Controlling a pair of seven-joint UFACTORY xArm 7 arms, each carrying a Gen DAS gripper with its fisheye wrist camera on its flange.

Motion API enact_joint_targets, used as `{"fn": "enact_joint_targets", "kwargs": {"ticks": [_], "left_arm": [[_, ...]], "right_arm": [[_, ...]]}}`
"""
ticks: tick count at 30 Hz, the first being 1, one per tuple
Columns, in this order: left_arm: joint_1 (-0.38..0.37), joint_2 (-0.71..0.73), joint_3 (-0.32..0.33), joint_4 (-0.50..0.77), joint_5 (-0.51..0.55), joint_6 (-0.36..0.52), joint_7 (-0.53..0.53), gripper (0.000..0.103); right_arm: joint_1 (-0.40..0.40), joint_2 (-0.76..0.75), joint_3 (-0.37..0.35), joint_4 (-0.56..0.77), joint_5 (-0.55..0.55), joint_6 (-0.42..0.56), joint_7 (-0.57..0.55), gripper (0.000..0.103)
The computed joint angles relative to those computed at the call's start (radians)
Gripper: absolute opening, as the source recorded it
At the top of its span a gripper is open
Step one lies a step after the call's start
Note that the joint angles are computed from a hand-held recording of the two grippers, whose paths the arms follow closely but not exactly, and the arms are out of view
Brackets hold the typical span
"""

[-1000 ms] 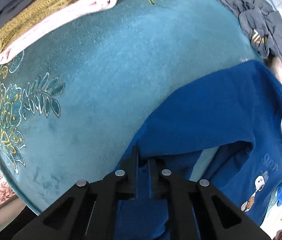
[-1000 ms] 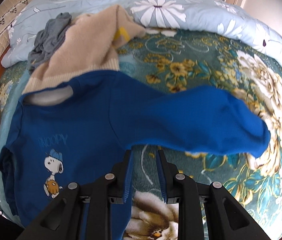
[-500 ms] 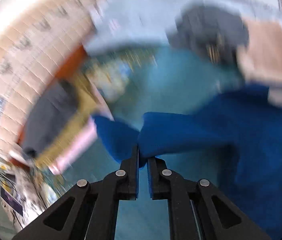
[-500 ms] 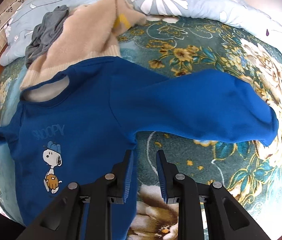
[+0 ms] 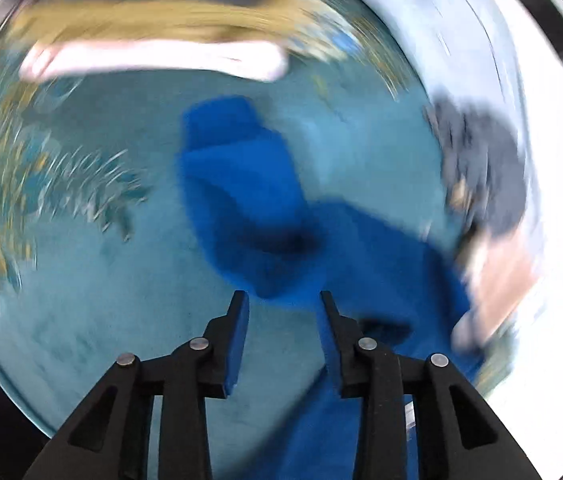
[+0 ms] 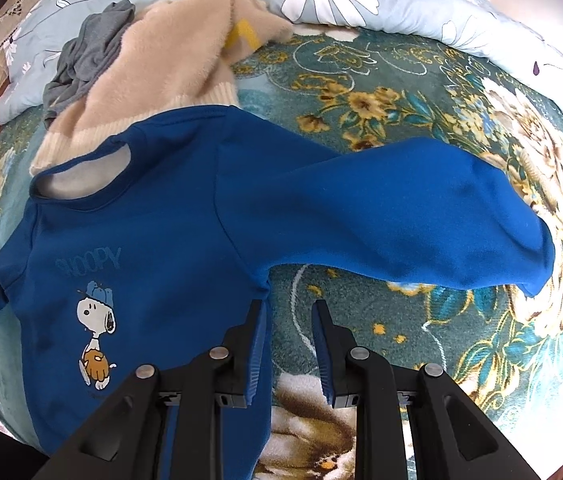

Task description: Fold clothes

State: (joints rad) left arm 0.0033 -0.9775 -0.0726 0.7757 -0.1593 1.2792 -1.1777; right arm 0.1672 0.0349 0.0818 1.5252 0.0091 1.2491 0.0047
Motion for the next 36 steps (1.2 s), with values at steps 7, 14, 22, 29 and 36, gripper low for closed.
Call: {"fn": "enact_joint_targets", "kwargs": {"ticks": [7,14,22,29,36], "left_arm": [[0.091,-0.087,0.136,-0.085,0.052,-0.034,0.034,0.045],[0.100,-0.118,0.276,-0.270,-0.099,-0.182,0.216,0.045],[0.104,-0.002,0.249,-0.266,-0.136,-0.289,0.356,0.016],[0.198,-0.105,0.065,-0.211,0.095,-0.463,0.423,0.007],[0.277,-0.149,0.068,-0.198,0.220,-0.272,0.417,0.007]], "right_arm": [[0.012,0.013,0.005,0.026,-0.051,0.016,0.026,0.026],[0.040,0.012,0.020,0.064,-0.105,0.079,0.061,0.026],[0.083,0.019,0.039,0.145,-0.184,0.144,0.096,0.026],[0.116,0.015,0.052,0.147,-0.217,0.152,0.099,0.026],[0.128,0.005,0.054,0.122,-0.231,0.154,0.106,0.026]]}}
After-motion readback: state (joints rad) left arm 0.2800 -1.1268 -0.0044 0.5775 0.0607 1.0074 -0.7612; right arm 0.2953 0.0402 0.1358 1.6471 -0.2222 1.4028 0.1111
